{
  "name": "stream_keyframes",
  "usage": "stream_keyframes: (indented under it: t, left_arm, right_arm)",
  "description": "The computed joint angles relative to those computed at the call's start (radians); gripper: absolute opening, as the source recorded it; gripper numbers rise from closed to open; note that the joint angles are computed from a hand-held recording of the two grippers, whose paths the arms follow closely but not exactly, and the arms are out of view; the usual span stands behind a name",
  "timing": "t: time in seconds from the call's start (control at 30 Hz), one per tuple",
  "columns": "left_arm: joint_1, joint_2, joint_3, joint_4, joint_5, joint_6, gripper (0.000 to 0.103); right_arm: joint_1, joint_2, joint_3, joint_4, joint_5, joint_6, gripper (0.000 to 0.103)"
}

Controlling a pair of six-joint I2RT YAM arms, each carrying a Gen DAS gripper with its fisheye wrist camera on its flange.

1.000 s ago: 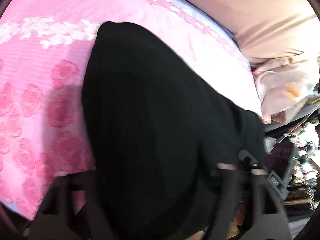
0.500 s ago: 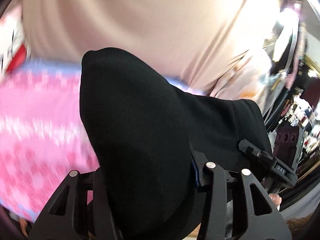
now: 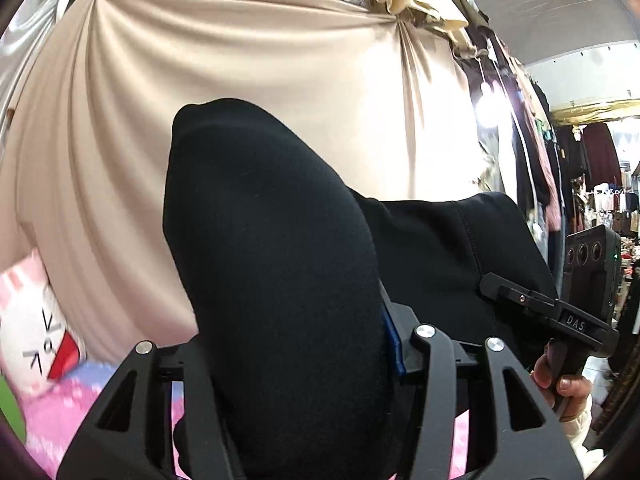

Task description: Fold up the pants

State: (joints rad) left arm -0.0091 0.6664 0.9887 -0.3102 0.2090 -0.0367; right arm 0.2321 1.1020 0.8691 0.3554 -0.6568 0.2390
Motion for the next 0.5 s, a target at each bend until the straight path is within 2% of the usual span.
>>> stream_keyframes:
  t: [0.1,0.27,0.4,0.5]
  left_arm:
    - [0.041,0.195,0.061,0.142,0.011,-0.011,0.051]
    - [0.071,0.562,0.226,0.217,-0.004,-0.02,0.053]
    - [0.098,0.93,0.407,0.202,0.001,-0.056,0.052]
    - [0.095,1.176,0.509,0.227,-0.043,-0.048,0.052]
  right_arm:
    - [-0.011,0.194,0.156,0.061,-0.009,0.029,0.04]
    - [-0.024,0.579,0.484,0.035,-0.007,0.063,0.04]
    - [-0.023,0.914,0.768,-0.062,0.012,0.096,0.04]
    - [-0.021,1.188,1.013,-0.176,0.033,0.112,0.04]
